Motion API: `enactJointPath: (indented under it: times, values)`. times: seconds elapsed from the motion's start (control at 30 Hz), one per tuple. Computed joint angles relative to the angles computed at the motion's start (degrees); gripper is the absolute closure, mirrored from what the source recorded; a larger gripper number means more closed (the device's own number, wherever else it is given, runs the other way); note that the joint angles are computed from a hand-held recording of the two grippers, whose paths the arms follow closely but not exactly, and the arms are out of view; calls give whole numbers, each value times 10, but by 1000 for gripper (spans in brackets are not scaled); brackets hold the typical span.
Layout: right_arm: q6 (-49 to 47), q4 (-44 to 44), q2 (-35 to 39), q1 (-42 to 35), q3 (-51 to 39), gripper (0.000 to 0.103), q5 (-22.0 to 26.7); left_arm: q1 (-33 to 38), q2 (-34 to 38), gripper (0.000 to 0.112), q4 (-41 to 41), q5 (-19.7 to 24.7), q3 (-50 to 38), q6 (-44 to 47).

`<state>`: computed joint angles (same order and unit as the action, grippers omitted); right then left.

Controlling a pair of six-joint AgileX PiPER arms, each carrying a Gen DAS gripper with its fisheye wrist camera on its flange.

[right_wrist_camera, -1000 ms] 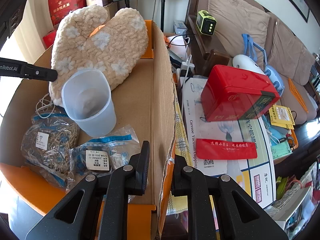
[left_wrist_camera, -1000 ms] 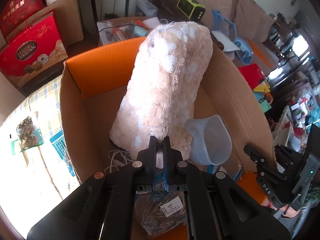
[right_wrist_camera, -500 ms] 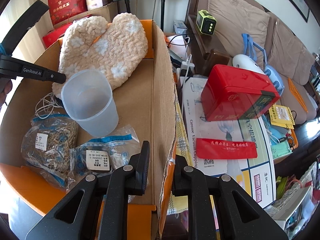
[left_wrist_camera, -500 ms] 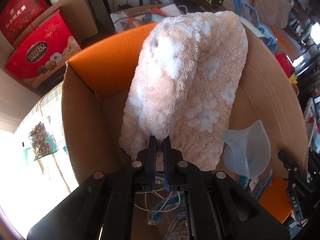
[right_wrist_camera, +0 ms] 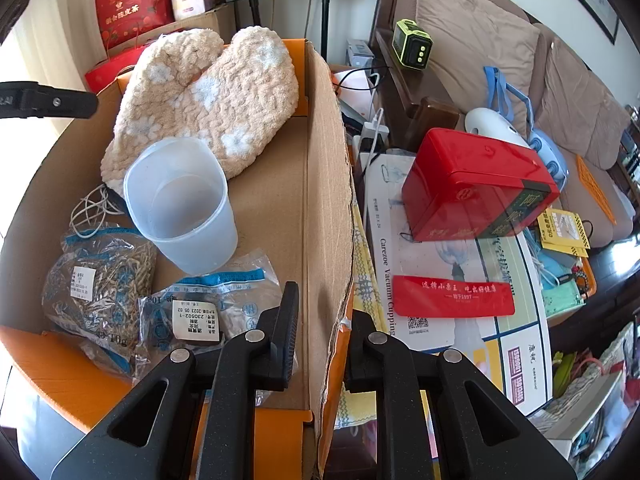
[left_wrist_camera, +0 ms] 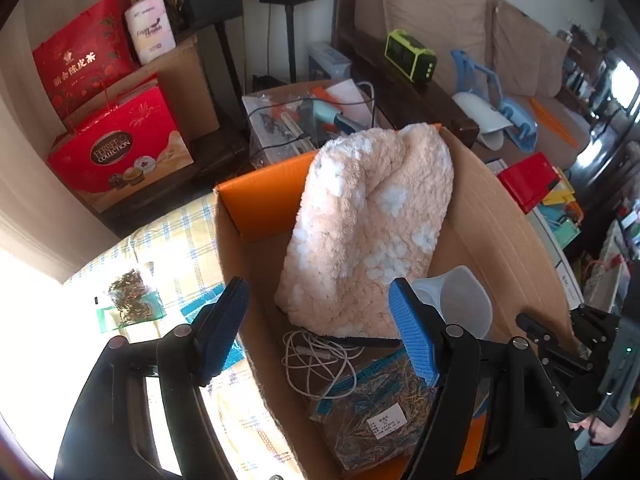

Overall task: Organize objects
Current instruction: 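Move the left tool over the clear earphone case on the tablecloth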

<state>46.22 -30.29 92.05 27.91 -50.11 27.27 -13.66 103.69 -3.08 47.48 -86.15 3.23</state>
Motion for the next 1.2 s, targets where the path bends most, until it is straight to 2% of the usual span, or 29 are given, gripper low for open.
enactJointPath:
  times: [0.17, 0.57, 0.83, 1.03, 1.2]
  values:
    - [-2, 2, 0, 0, 0, 86, 0, 56, -49, 27, -22, -26, 36, 20]
    - [-3, 5, 2, 3, -5, 86, 5, 212, -61, 26, -47, -56, 93, 86]
    - [-1, 3, 1, 3, -4, 86, 4, 321, 7, 26, -69, -74, 92, 120]
    - [-9, 10, 3, 1, -9, 86, 5, 362, 70, 26, -85, -98, 75, 110]
    - [-9, 9, 3, 1, -8, 86, 5, 388, 100, 26, -116, -91, 46, 119]
